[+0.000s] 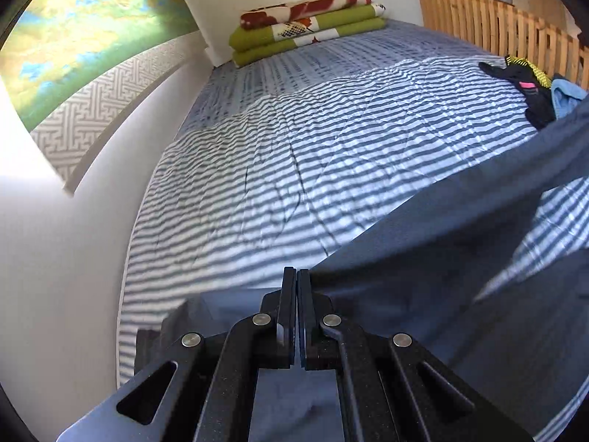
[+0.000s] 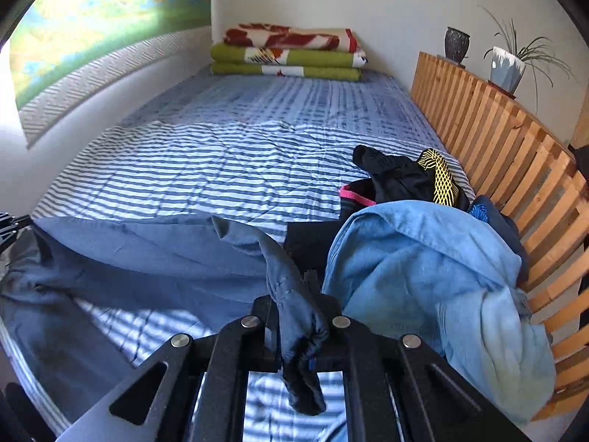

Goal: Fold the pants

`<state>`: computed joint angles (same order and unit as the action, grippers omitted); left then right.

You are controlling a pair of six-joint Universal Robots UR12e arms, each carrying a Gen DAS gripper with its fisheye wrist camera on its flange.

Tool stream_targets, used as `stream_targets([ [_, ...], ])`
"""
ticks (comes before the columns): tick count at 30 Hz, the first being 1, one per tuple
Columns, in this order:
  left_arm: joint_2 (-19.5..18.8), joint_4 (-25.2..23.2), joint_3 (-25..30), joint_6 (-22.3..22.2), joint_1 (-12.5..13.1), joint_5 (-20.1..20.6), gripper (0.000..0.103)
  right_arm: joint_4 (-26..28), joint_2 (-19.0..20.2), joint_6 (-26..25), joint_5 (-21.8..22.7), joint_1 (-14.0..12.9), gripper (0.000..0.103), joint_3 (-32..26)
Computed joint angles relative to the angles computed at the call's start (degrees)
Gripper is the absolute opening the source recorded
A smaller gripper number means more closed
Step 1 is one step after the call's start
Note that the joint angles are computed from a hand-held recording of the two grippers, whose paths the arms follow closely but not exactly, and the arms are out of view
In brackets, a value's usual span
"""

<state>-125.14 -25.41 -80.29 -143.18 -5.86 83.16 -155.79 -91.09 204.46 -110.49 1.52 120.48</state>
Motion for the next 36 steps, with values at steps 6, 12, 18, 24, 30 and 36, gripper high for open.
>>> stream_targets([
  [6,5.7,2.8,-10.3,0.3,2.4,-0.8,0.0,1.4,-3.8,4.3,-0.3,5.4,0.008,4.3],
  [12,9.7,4.2,-18.9,1.7,4.1,-0.1,0.0,4.7,-3.7,7.7,-3.1,12.6,0.008,7.5],
  [18,11.3,1.4,-23.0,2.7,5.3,1.9,0.003,8.2,-2.2,8.6,-5.4,17.4,0.008,9.3],
  [24,12.9,0.2,-23.2,2.4,4.4,-3.6,0.014,8.6,-2.7,6.8,-2.0,18.3,0.008,11.2],
  [30,14.3,-3.4,-22.6,6.1,0.1,-11.5,0.016,5.6,-4.2,6.4,-5.3,20.2,0.009,11.1],
  [36,17.0,-6.1,-25.0,11.5,-3.7,-16.5,0.017,-0.3,-2.9,-2.6,-8.7,22.7,0.012,7.7],
])
